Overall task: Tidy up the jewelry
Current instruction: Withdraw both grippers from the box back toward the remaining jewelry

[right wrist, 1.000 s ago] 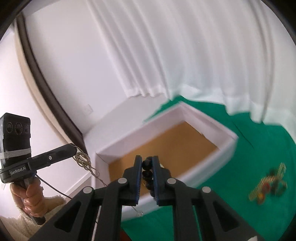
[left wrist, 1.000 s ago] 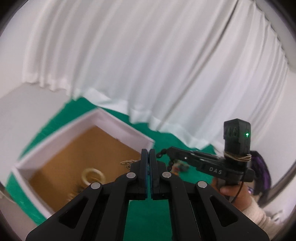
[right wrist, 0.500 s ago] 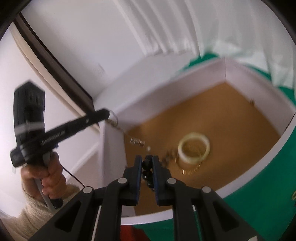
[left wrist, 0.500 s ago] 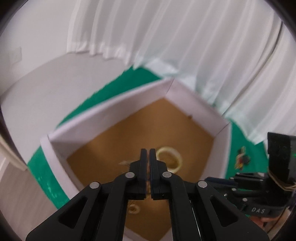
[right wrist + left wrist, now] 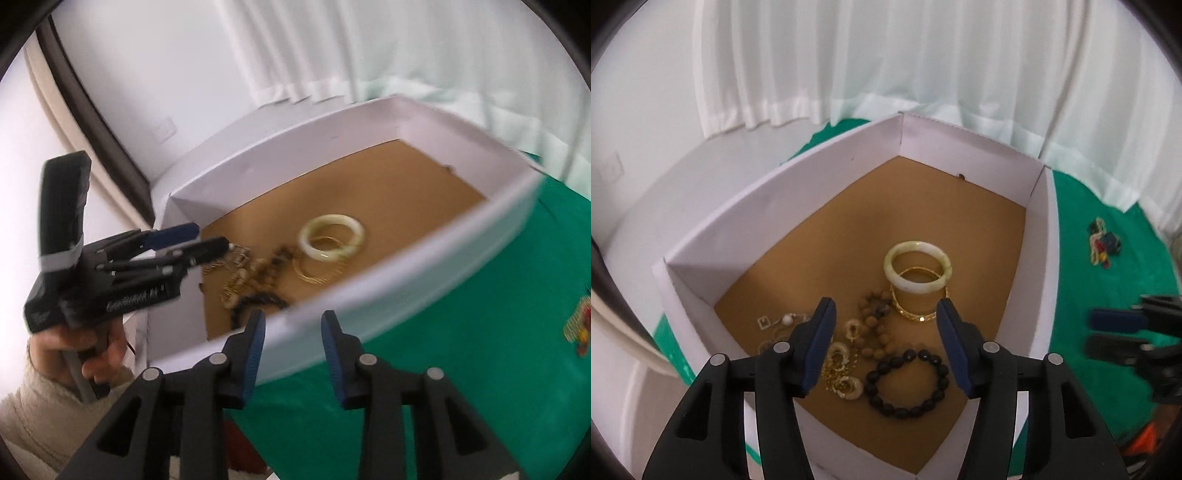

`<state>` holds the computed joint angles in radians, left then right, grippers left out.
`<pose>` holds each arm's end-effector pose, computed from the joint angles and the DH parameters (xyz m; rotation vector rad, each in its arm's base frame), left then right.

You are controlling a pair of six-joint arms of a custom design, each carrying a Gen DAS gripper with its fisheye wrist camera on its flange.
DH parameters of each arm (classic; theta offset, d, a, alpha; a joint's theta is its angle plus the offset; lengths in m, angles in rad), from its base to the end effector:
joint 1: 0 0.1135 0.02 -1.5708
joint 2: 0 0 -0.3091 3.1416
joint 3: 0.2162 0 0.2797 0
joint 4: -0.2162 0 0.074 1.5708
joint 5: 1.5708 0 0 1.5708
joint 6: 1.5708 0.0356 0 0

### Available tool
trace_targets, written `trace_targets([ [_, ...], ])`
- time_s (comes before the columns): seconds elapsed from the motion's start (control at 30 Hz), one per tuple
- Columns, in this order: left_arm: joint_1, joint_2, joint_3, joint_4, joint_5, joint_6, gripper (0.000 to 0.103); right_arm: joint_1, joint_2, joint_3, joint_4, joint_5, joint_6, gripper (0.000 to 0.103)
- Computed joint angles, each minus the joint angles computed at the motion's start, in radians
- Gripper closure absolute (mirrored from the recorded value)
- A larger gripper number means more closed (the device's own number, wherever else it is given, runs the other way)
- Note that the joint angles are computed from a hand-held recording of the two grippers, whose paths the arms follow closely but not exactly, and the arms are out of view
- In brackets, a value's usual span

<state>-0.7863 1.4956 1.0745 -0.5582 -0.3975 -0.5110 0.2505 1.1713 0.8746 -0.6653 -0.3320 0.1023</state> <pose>0.2430 -0.2240 0.2761 0.1864 2.4362 -0.0575 0.2298 0.0708 0.2875 -0.3219 2.5274 0.5599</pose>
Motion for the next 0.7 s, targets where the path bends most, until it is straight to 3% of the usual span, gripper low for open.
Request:
trace_targets([
  [0.1, -0.032, 0.059, 0.039, -0.049, -0.045, 0.024, 0.045, -0.079, -0.138, -0.079, -0.047, 0.046, -0.045, 0.071],
  [0.17, -0.077, 0.083, 0.071, -0.086, -0.134, 0.041, 0.044, -0.163, -0.219, -0.131, -0.091, 0.061, -0.102, 0.070],
  [0.3, -0.110, 0.107, 0.092, -0.131, -0.182, 0.049, 0.042, -0.367, -0.348, -0.216, -0.171, 0.073, -0.232, 0.070],
  [0.47, -0.149, 0.109, 0.098, -0.164, -0.192, 0.000, 0.042, -0.812, -0.449, -0.284, -0.297, -0.048, -0.516, 0.070],
  [0.7, -0.192, 0.111, 0.111, -0.177, -0.161, -0.034, 0.038, -1.225, -0.434, -0.300, -0.412, -0.181, -0.825, 0.070],
])
